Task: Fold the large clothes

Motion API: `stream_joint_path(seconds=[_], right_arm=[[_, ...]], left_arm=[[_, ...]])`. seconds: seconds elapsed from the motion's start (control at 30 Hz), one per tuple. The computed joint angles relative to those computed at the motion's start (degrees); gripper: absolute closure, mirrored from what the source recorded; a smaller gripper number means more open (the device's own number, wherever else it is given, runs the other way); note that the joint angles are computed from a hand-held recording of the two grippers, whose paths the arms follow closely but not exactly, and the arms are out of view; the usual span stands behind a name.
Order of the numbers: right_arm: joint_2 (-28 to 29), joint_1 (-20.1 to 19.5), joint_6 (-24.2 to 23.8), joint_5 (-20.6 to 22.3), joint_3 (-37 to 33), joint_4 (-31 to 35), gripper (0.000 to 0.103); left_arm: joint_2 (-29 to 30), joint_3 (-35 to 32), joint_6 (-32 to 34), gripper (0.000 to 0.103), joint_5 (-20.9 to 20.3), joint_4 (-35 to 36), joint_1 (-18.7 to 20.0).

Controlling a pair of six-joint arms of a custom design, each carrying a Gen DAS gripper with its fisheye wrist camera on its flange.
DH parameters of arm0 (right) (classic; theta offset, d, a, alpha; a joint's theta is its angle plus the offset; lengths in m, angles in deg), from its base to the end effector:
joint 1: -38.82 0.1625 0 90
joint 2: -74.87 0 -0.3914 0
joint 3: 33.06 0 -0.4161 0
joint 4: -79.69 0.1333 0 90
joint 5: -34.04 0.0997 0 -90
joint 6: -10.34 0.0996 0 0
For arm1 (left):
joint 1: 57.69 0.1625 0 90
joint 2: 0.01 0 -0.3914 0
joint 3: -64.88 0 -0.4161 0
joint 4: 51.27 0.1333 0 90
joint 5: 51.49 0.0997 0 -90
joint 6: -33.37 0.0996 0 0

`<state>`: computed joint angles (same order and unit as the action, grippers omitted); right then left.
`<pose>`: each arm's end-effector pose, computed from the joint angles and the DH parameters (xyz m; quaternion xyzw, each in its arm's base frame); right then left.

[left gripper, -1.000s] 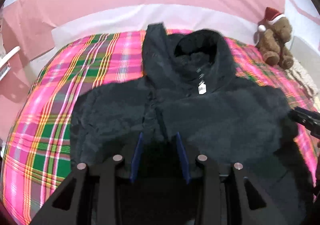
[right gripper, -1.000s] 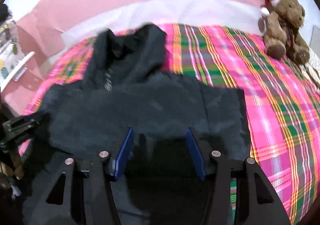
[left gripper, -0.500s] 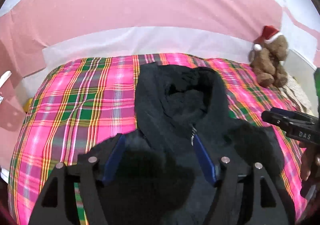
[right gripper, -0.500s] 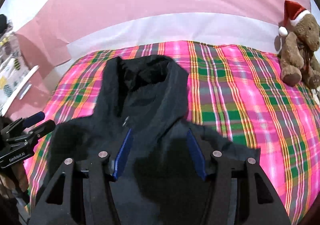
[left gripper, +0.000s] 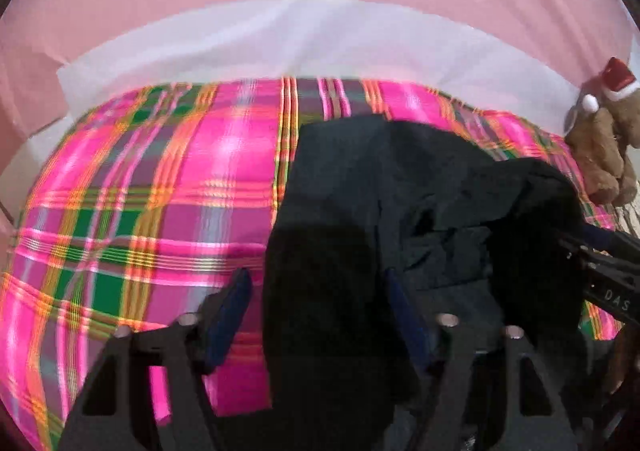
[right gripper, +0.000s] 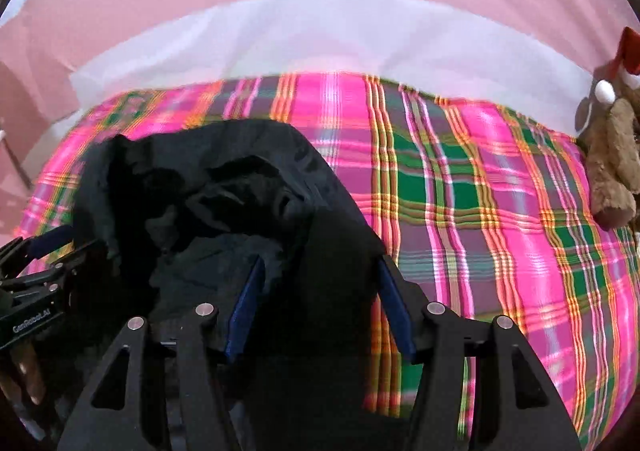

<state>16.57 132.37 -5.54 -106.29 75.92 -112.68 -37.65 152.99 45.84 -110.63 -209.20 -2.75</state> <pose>0.0925 -0.5764 0.2124 -0.0453 -0.8342 0.3512 0.4229 -0.2486 -0.6753 0.0289 0.3470 0.8883 -0.1950 0.2292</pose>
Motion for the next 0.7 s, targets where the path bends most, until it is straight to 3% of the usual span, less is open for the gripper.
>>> stream_joint_path(seconds=[0.03,0.07,0.1,0.23,0.33,0.5,0.7], right_arm=[[0.38,-0.37,0.36,-0.65,-0.7,1.19,0.048],[0.57,-0.47,-0.11,-0.54,-0.78,0.51,0.077],[0.24,-0.46,-0.55,0.3,-0.1,-0.86,0.088],[-2.96,1.93,-2.74,3.25,5.12,-7.85,0.092],[-7.44,4.52,-1.02,4.5,10.68,-10.71,0.092],[-12.74,11.62,0.76,1.97,19.71,-16.74,0.092],[-16.13,19.43,10.37,-0.82,31.37,-21.33,0.092]], left_arm=[[0.73,-0.61,-0.55,0.08,0.62,1.17,0.12],[1.01,-0.73,-1.0,0.088,1.06,1.65,0.18],[0.5,0.38,-0.62,0.09,-0.05,-0.15,0.32],[-4.71,6.73,-1.08,0.094,-3.15,-7.16,-0.4],[-10.97,12.98,-2.02,0.095,-5.62,-10.09,-1.45],[-25.2,25.47,-3.4,0.095,-10.52,-12.74,-3.37],[-40.41,39.23,-3.83,0.094,-12.43,-12.56,-4.35]])
